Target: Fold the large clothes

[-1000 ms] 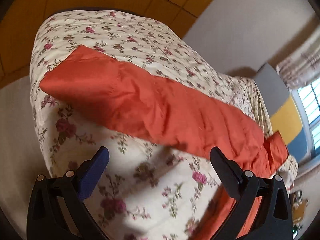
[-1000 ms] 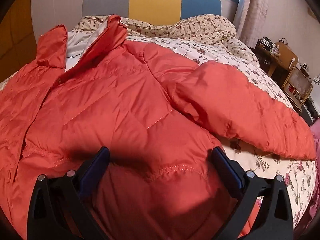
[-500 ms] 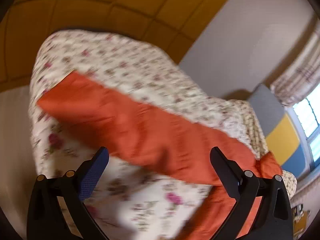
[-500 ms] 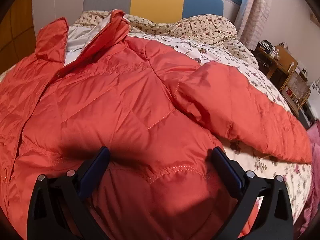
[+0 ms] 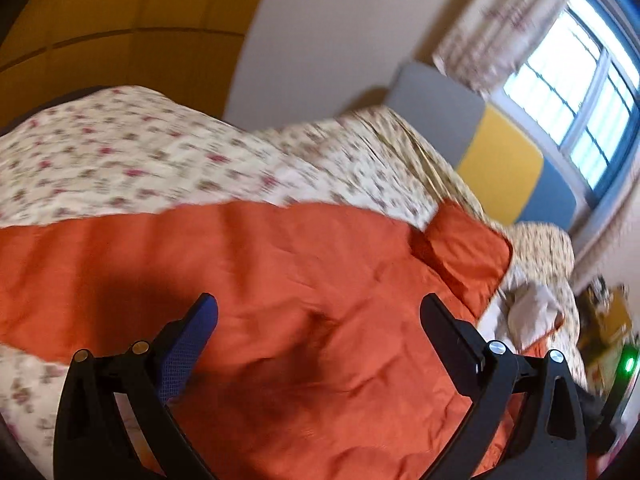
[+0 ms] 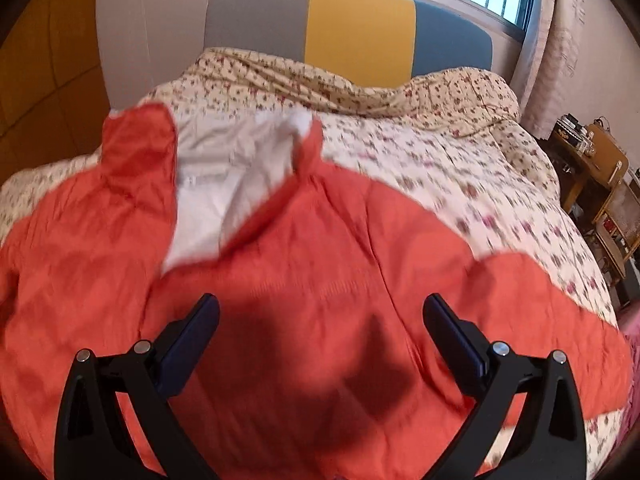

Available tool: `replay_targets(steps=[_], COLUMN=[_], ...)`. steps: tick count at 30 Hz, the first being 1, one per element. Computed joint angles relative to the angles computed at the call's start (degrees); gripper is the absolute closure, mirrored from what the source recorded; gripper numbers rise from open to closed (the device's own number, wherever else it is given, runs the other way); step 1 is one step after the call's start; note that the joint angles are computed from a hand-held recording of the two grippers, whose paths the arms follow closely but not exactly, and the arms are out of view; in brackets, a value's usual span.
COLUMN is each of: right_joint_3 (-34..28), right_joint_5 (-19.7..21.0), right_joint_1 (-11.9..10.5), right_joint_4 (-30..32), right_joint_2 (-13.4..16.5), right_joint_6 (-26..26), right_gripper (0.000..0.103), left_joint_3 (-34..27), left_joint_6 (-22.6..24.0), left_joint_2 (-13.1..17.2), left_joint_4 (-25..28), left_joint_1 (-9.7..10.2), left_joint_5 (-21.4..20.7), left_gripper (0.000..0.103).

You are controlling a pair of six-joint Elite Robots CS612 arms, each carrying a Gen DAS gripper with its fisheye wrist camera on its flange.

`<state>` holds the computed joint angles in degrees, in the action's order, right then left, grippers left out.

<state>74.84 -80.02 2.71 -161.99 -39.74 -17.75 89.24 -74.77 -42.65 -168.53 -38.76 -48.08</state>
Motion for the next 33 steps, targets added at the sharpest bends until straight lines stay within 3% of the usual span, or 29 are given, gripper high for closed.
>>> replay_targets(steps=[5,10,12,14,17,20,23,30,31,33], right_joint_3=[-7.5,-15.0,-15.3,-14.8,-12.6,-11.3,-11.0,-10.9,-10.8,-10.6], right_joint_5=[2.1,-6.8,-7.9,-6.0,-2.2,-3.8,-5.8,-5.6,-5.5,-5.3], right_joint_1=[0.8,1.2,0.6,-0.3,-1.3,-0.8,-0.3,-0.3,-0.3,-0.3], right_joint_4=[0.1,10.5,12.7,14.0,9.9,6.5,5.1,3.3,3.1,2.8], right_joint_2=[3.8,7.7,8.2,8.6,8.4,8.3,8.5,8.9,8.9,8.9], right_joint_6=[4.7,6.9,9.0,10.8,11.8,10.6,9.5,9.7,9.8,9.9], right_gripper=[0.002,0.002,0.002,0.002,0.002,0.002,0.002,0.002,0.002,0.002], left_joint_3=[-5.5,-8.3,-9.7,-11.8,-16.0,-22.0,-27.2,-41.1,-42.2,-42.6], left_joint_6=[4.9,7.2,8.7,10.0,12.6,15.5,15.0,10.3,9.8,9.5], left_joint_2=[3.5,4.8,5.2,5.8,7.3,9.3,11.2,17.2,17.8,18.4], left_joint_4=[1.8,2.5,2.4,2.8,2.9,4.2,6.3,20.1,21.3,22.1], left_joint_1=[0.67,0.9,1.22,1.84,2.75,3.96,4.93,7.4,7.71,8.36], left_joint_5=[-4.4,-6.5,-6.4,-6.6,-7.6,-9.1,-10.4,-15.0,-16.2,-19.9], left_gripper=[0.003,0.003,0.003,0.003,0.003,0.003,0.003,0.003,0.005,0.033])
